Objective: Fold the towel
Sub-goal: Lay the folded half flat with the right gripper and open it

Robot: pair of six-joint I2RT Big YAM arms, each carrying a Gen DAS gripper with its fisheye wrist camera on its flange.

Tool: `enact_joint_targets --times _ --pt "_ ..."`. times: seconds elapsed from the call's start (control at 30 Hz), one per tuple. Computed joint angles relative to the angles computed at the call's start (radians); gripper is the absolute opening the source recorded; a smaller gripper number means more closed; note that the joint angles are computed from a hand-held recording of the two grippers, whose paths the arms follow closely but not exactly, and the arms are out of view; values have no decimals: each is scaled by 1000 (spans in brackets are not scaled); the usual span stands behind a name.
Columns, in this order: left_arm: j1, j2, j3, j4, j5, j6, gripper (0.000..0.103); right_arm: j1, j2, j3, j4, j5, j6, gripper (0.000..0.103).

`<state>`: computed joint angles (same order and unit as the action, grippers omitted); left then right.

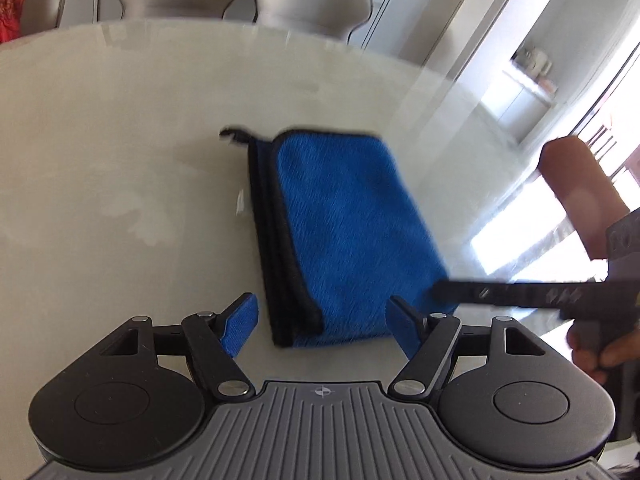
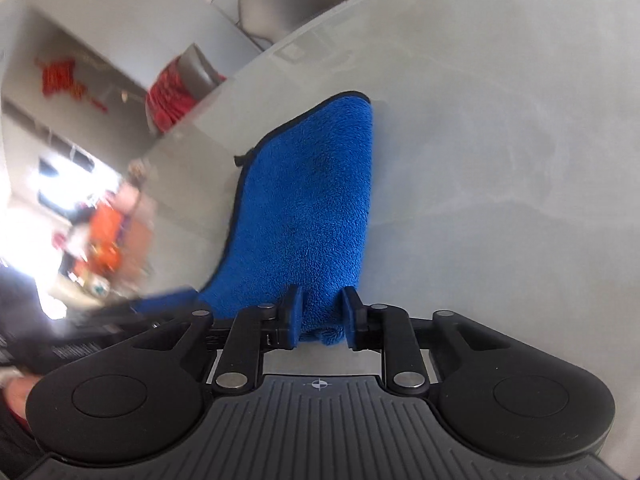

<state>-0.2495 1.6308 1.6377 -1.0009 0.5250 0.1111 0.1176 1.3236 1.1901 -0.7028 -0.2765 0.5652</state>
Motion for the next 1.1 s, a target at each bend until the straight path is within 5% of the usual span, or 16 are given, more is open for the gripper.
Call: enact_joint_targets --times 0.17,0.47,1.1 --pt "-34 23 29 55 38 -25 74 33 7 29 -62 67 -107 22" --pt "-98 89 83 -37 -131 35 74 13 -16 5 -60 43 -69 26" --pt "-89 146 198 -26 -151 55 74 58 -28 34 -58 188 -127 37"
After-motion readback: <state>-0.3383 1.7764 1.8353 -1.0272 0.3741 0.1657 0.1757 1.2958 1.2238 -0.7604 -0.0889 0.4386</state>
